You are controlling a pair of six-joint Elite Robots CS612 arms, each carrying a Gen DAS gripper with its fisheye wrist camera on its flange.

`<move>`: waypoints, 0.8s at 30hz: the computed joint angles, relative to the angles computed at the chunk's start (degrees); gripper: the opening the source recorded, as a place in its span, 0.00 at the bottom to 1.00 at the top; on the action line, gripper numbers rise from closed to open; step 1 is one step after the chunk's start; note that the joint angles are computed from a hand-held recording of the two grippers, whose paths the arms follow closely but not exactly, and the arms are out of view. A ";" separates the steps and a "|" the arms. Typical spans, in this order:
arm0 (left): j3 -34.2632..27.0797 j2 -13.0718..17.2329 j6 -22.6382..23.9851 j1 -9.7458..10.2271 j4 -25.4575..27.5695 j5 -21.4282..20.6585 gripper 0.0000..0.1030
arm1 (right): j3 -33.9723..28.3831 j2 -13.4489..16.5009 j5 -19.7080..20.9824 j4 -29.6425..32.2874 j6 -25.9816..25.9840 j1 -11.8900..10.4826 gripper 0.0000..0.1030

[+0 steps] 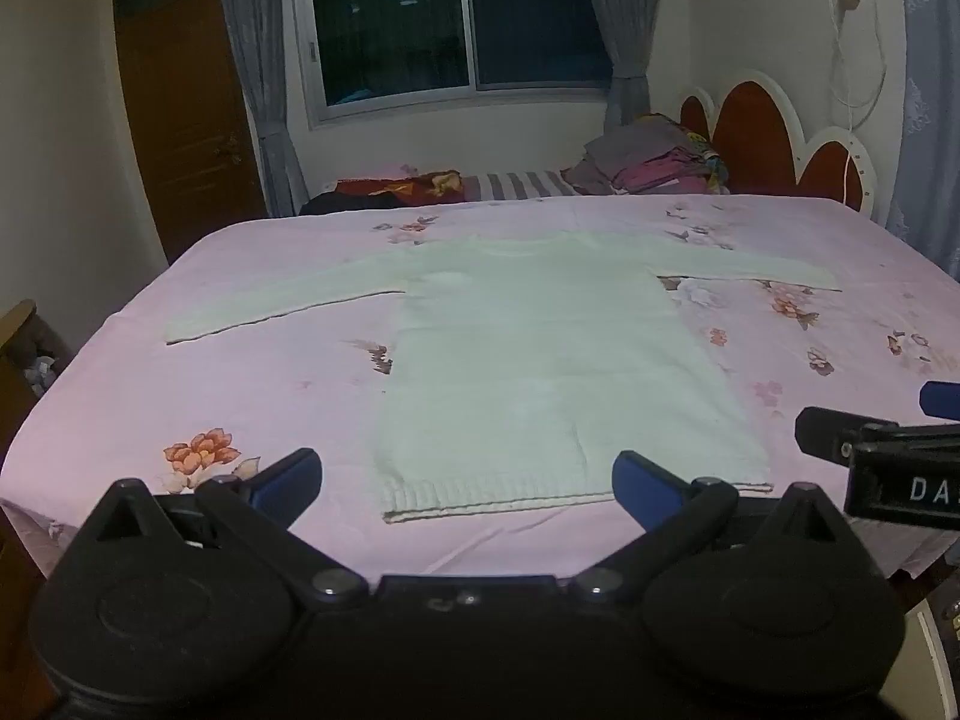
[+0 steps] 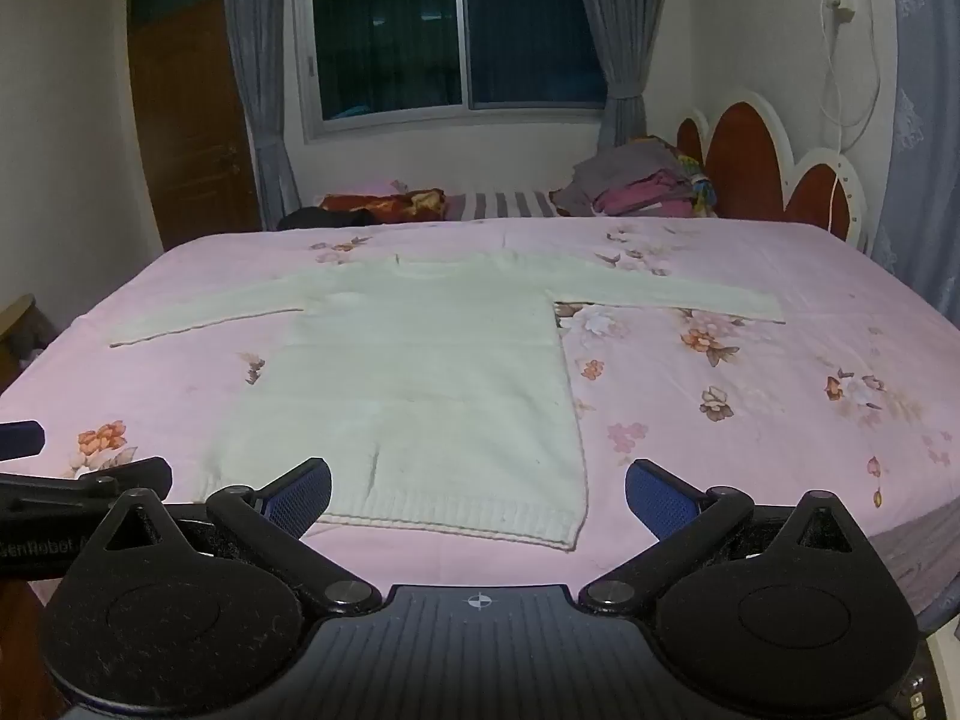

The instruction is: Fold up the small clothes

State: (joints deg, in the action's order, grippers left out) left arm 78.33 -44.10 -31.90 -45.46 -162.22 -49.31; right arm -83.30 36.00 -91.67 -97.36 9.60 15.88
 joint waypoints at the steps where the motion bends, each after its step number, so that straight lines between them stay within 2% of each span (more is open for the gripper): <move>1: -0.02 0.01 -0.01 0.02 0.04 -0.06 1.00 | -1.49 0.77 -0.60 -0.49 -0.16 0.18 1.00; 24: -0.25 0.14 -0.45 0.23 -0.03 0.17 1.00 | -1.83 0.84 -0.59 -0.02 0.08 0.10 1.00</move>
State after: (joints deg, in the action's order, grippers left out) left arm 78.08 -43.96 -32.35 -45.23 -162.26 -49.14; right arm -85.13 36.83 -92.26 -97.38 9.68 15.99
